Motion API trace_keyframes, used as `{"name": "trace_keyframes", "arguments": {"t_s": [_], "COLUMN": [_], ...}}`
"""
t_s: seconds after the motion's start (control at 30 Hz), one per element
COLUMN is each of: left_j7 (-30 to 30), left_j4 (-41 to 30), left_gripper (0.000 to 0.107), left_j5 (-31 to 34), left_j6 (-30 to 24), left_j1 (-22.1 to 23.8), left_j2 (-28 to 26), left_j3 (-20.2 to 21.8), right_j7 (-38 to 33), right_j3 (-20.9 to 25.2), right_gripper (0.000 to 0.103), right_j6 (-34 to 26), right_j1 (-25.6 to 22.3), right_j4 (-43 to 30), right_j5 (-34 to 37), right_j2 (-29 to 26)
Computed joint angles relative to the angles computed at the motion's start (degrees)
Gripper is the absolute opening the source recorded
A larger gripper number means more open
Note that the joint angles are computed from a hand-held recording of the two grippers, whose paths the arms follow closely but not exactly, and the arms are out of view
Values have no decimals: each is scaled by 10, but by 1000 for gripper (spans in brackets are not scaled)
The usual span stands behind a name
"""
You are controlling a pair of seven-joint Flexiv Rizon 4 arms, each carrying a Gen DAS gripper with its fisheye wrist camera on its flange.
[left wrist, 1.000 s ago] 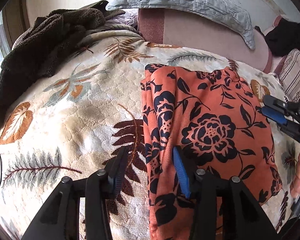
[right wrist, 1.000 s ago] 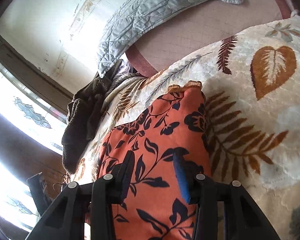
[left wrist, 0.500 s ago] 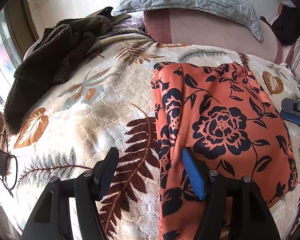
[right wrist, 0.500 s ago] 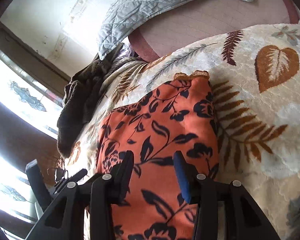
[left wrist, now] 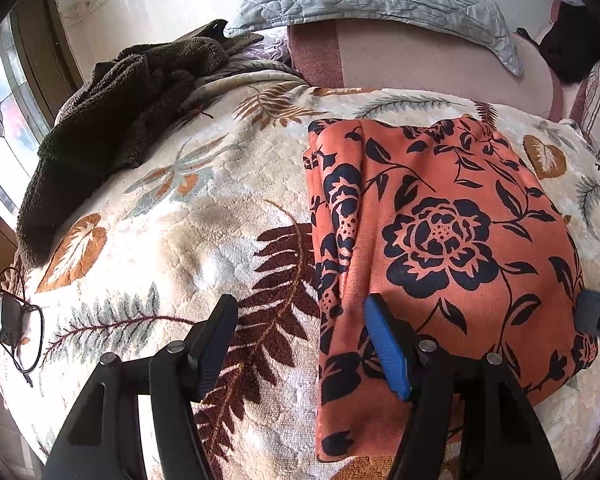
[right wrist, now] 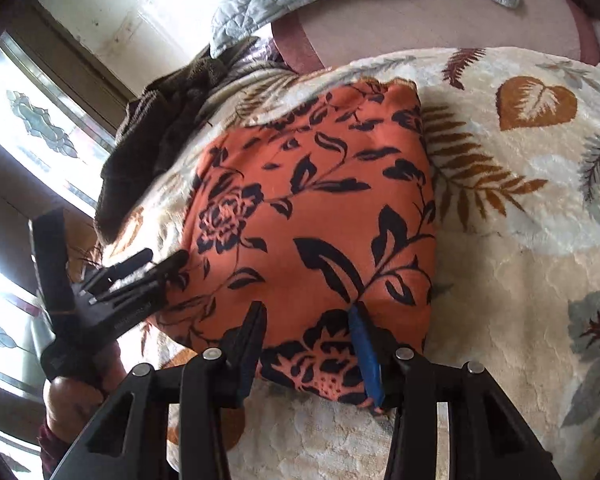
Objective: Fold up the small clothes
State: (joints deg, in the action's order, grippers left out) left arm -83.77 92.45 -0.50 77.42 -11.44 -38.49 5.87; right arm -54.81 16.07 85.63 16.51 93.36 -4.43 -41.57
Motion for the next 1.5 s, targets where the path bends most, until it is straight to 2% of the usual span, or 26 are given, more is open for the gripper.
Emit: {"name": "trace_keyframes", "arguments": {"t_s": [0.13, 0.27, 0.37, 0.43, 0.63, 0.73, 0.87, 0.97, 1.07, 1.23, 1.33, 1.4, 1.5], "left_j7": [-1, -2, -6, -9, -27, -29, -37, -40, -47, -53, -54, -56, -47], "left_j4": [-5, -13, -13, -9, 19, 26, 21, 18, 13, 12, 14, 15, 19], "left_gripper": [67, 67, 68, 68, 68, 69, 69, 69, 69, 69, 69, 69, 69], "left_j5": [6, 16, 19, 17, 35, 40, 50, 57, 66, 75, 72, 65, 27], "left_j6": [-2, -4, -2, 2, 33, 39, 34, 32, 28, 29, 31, 44, 82], "left_j1": [-5, -11, -12, -9, -22, -28, -40, -44, -51, -52, -46, -37, 2], "left_j2": [-3, -8, -7, -4, 15, 18, 14, 11, 7, 7, 11, 14, 18], "left_j3": [5, 14, 16, 13, 33, 40, 56, 60, 69, 71, 64, 56, 9], "right_j7": [10, -10, -20, -21, 10, 10, 10, 4, -5, -17, -20, -5, 20], "right_j3": [-40, 37, 27, 14, -28, -16, 7, 20, 9, 9, 5, -31, -54], "right_gripper": [47, 48, 48, 48, 48, 48, 48, 48, 52, 53, 53, 53, 53], "right_j6": [32, -39, -35, -12, 28, 41, 14, -41, -45, -46, -8, 32, 70], "right_j1": [25, -23, -15, -7, 14, 2, -15, -21, -10, -10, -9, 12, 21], "right_j4": [-24, -93, -87, -71, -28, -14, -19, -45, -48, -50, -42, -35, -43], "right_j5": [-18, -7, 2, 9, 11, 6, -1, -1, 1, 12, 24, 18, 10], "right_j2": [-12, -68, -58, -47, -18, -11, -19, -35, -35, -33, -27, -21, -28]}}
